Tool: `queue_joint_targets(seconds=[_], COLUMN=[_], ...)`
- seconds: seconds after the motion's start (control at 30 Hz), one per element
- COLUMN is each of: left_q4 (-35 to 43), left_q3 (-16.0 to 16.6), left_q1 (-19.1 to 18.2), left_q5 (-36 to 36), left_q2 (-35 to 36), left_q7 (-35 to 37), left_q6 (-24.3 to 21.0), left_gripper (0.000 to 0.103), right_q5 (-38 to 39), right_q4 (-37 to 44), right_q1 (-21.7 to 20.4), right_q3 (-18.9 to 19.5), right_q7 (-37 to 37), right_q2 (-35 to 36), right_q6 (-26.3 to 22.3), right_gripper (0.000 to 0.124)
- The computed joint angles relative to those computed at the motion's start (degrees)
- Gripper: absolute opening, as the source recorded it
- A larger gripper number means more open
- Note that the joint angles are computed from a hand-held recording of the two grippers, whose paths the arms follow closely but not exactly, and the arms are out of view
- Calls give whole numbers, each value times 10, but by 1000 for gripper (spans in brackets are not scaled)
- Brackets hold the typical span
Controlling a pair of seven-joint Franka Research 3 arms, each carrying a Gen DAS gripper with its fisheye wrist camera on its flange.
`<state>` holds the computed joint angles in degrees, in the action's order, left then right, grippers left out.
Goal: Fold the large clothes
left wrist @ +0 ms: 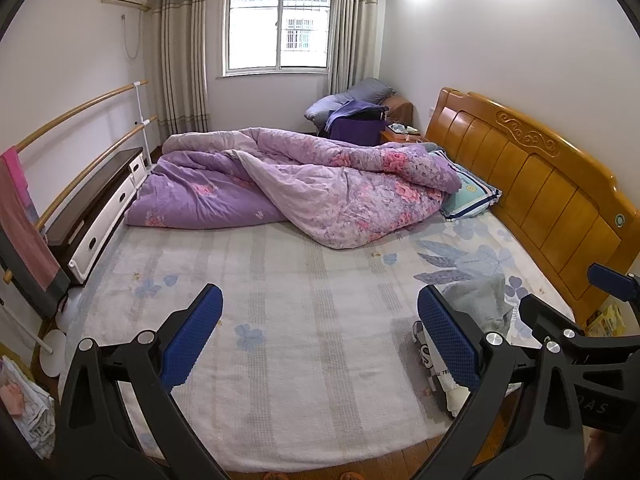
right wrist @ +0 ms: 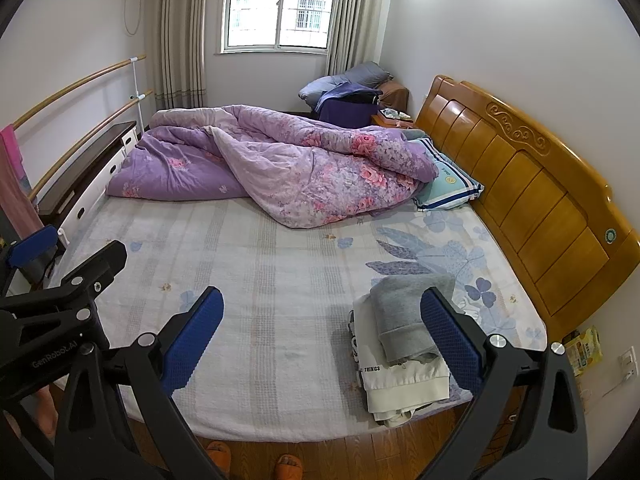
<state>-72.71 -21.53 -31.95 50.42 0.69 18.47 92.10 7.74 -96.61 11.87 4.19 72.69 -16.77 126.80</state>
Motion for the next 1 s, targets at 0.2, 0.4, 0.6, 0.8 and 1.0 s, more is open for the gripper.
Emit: queue_joint_targets(seconds=[0.2, 0.4, 0.6, 0.8, 1.0], left_q4=[-2, 2, 0, 1, 1], left_q3=[2, 3, 7, 8, 7], left_q1=[3, 1, 2, 3, 2], left_q5=[8, 17, 13, 13, 13], left_q2=[2, 6, 5, 6, 5], left_q7=[9, 11, 14, 16, 15], left_q6=[5, 3, 8, 10, 8], left_gripper=[98, 98, 98, 98, 98], right_q5=[-2, -3, -3, -3, -3], right_q4=[0, -2, -2, 2, 2], right_q1=[0, 0, 0, 0, 1], right_q3=[0, 1, 1, 1, 1], right_q7=[2, 5, 5, 9, 9], right_q2=[-1, -4, -4, -1, -1], right_q6=[-1, -2, -1, -5, -7], right_gripper=[95, 95, 95, 95, 95])
